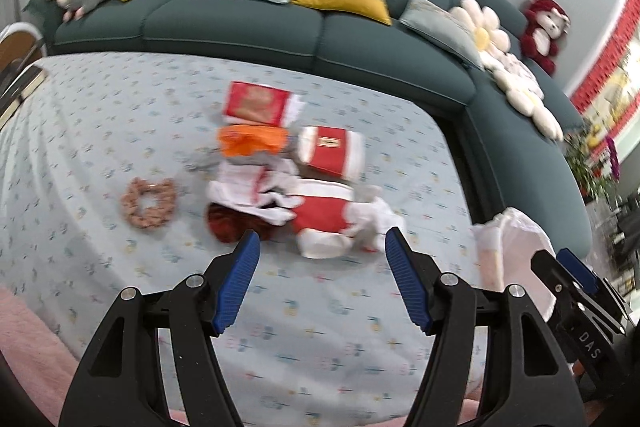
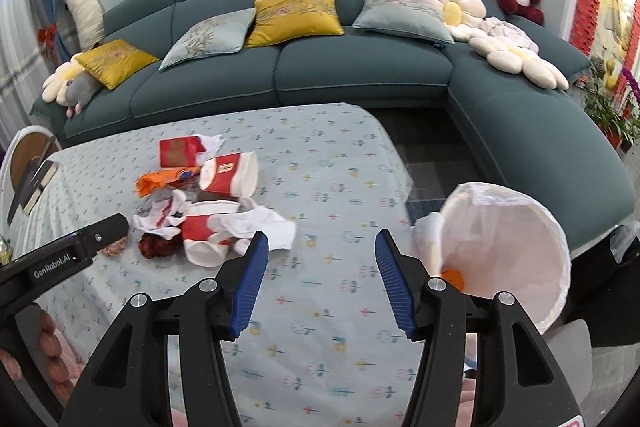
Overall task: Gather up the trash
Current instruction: 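Move both open tools back over the trash on the table, then grasp the pink scrunchie with the left tool while the right tool grasps the white cloth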
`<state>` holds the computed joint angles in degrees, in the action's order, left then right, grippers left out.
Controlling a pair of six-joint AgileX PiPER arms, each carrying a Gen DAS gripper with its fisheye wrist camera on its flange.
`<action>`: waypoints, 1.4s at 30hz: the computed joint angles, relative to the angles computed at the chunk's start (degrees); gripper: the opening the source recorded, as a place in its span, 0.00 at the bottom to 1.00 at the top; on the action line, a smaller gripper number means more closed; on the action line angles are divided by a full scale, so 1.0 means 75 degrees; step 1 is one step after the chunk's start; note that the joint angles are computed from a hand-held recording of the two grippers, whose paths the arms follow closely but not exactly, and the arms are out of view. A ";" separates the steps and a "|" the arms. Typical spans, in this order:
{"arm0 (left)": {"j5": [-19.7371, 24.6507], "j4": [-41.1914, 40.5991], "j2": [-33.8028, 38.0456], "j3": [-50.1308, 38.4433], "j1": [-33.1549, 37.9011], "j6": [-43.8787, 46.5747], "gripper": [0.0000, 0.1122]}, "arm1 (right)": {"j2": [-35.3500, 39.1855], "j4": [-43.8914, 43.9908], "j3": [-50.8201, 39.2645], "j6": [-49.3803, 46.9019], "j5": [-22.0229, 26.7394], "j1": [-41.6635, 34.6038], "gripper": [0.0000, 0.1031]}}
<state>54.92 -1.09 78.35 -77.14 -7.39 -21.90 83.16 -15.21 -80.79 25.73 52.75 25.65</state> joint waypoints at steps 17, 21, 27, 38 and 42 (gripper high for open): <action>-0.0289 -0.0865 0.0505 0.0540 0.2788 0.1906 0.56 | 0.1782 -0.0184 -0.1216 0.0443 0.0172 0.1045 0.52; -0.0390 -0.0875 0.0913 0.0513 0.3137 0.2108 0.56 | 0.2327 -0.0087 -0.1632 0.0371 0.0188 0.1090 0.52; -0.0669 -0.0568 0.1628 0.0480 0.3441 0.2235 0.56 | 0.3219 0.0100 -0.2425 0.0225 0.0295 0.1112 0.52; -0.0801 -0.0949 0.2739 0.0119 0.3909 0.2461 0.41 | 0.4291 0.0319 -0.3282 -0.0017 0.0483 0.0936 0.52; -0.0835 -0.0947 0.2940 0.0033 0.3828 0.2457 0.19 | 0.4495 0.0408 -0.3378 -0.0098 0.0506 0.0784 0.50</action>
